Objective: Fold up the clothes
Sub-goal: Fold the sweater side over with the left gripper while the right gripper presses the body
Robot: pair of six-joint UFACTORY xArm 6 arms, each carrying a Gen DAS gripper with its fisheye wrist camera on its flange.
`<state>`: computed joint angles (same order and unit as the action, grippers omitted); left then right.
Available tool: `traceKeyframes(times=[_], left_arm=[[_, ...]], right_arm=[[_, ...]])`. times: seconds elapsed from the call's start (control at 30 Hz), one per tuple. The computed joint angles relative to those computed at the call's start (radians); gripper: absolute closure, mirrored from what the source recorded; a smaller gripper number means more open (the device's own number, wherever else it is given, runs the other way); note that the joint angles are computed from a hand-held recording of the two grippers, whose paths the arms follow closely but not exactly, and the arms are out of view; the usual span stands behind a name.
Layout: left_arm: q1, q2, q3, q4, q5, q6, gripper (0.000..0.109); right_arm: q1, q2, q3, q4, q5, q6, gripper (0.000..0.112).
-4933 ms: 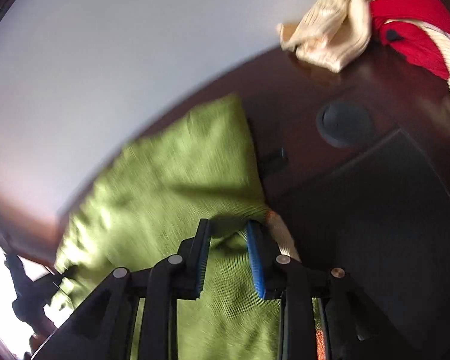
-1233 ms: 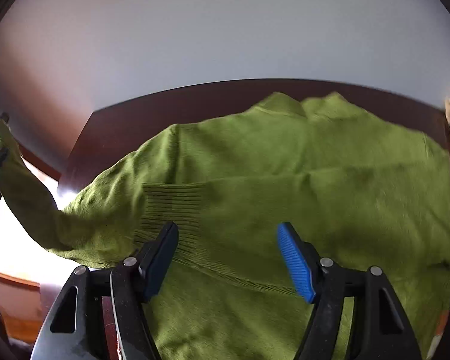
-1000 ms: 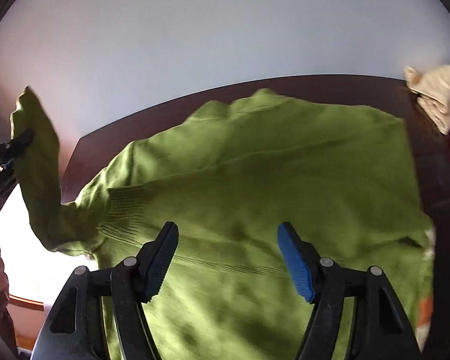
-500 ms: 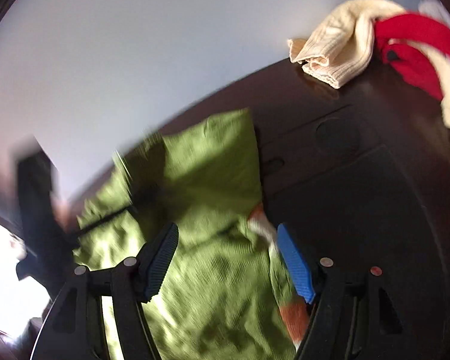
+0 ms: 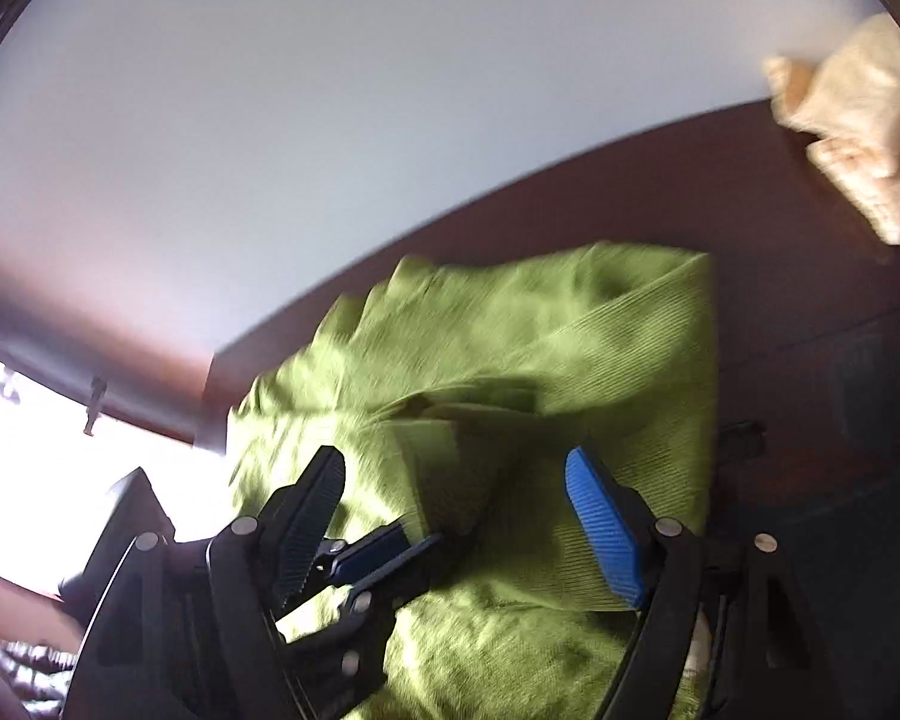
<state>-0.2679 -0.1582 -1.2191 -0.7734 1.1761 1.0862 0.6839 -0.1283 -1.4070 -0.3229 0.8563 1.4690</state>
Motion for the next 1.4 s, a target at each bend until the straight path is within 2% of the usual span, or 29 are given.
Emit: traceKeyframes(times=[0.03, 0.1, 0.2, 0.3, 0.33, 0.37, 0.4, 0.43, 0.5, 0.53, 0.63, 0.73, 0.8, 0.9, 0.97, 1.07, 1.1, 1.2, 1.23, 1.3, 1.33, 1.37, 1.4], left_arm=[[0.006, -0.026, 0.026, -0.013, -0.012, 0.042, 0.099], [0.038, -0.034, 0.025, 0.005, 0.029, 0.055, 0.099], [0.122, -0.032, -0.002, 0.019, 0.091, 0.067, 0.099], [0.207, -0.01, -0.052, 0.01, 0.089, 0.016, 0.096], [0.24, 0.019, -0.09, 0.008, 0.09, -0.014, 0.096], [0.275, 0.054, -0.135, 0.004, 0.091, -0.05, 0.096], [0.306, 0.09, -0.182, 0.001, 0.089, -0.088, 0.096], [0.325, 0.119, -0.215, 0.005, 0.071, -0.114, 0.096], [0.36, 0.182, -0.287, 0.015, 0.034, -0.171, 0.09], [0.376, 0.216, -0.328, 0.023, 0.018, -0.204, 0.085], [0.419, 0.341, -0.483, 0.058, 0.022, -0.338, 0.084], [0.452, 0.388, -0.551, 0.033, 0.026, -0.394, 0.084], [0.443, 0.358, -0.517, 0.026, 0.013, -0.385, 0.084], [0.417, 0.306, -0.453, 0.027, -0.004, -0.359, 0.084], [0.37, 0.253, -0.376, 0.043, -0.031, -0.341, 0.084], [0.283, 0.18, -0.25, 0.08, -0.119, -0.348, 0.084], [0.254, 0.173, -0.22, 0.096, -0.165, -0.365, 0.084], [0.219, 0.216, -0.221, 0.158, -0.221, -0.437, 0.084], [0.213, 0.238, -0.234, 0.193, -0.238, -0.46, 0.084], [0.215, 0.272, -0.258, 0.231, -0.261, -0.484, 0.084], [0.221, 0.284, -0.268, 0.237, -0.267, -0.487, 0.084], [0.224, 0.295, -0.283, 0.25, -0.268, -0.506, 0.084], [0.228, 0.305, -0.298, 0.261, -0.268, -0.524, 0.084]], right_arm=[[0.004, 0.01, -0.012, 0.011, 0.01, -0.02, 0.034], [0.019, 0.015, -0.016, 0.005, 0.028, -0.023, 0.034], [0.015, 0.001, 0.038, -0.006, -0.021, 0.034, 0.034], [0.009, 0.016, 0.058, -0.01, -0.026, 0.078, 0.034], [0.012, 0.025, 0.05, -0.015, 0.004, 0.088, 0.042], [0.027, 0.039, 0.018, -0.04, 0.076, 0.105, 0.075], [0.037, 0.047, 0.0, -0.054, 0.118, 0.114, 0.098], [0.035, 0.046, 0.001, -0.047, 0.119, 0.117, 0.106], [0.038, 0.027, 0.018, -0.066, 0.087, 0.128, 0.106], [0.038, 0.039, -0.012, -0.062, 0.108, 0.085, 0.106], [0.04, 0.07, -0.104, -0.068, 0.178, -0.022, 0.106], [0.056, 0.056, -0.165, -0.184, 0.253, -0.008, 0.106], [0.076, 0.023, -0.163, -0.274, 0.284, 0.014, 0.106], [0.058, 0.04, -0.143, -0.21, 0.281, -0.057, 0.106], [0.044, 0.034, -0.061, -0.153, 0.223, -0.05, 0.106], [0.055, -0.001, 0.047, -0.176, 0.182, 0.039, 0.105], [0.059, -0.014, 0.081, -0.184, 0.165, 0.067, 0.103], [0.067, -0.074, 0.165, -0.209, 0.103, 0.138, 0.099], [0.074, -0.083, 0.157, -0.192, 0.133, 0.133, 0.095], [0.113, -0.076, 0.085, -0.192, 0.296, 0.127, 0.091], [0.145, -0.065, 0.035, -0.238, 0.389, 0.138, 0.088], [0.177, -0.061, 0.0, -0.305, 0.44, 0.149, 0.087], [0.194, -0.056, -0.022, -0.352, 0.449, 0.154, 0.086]])
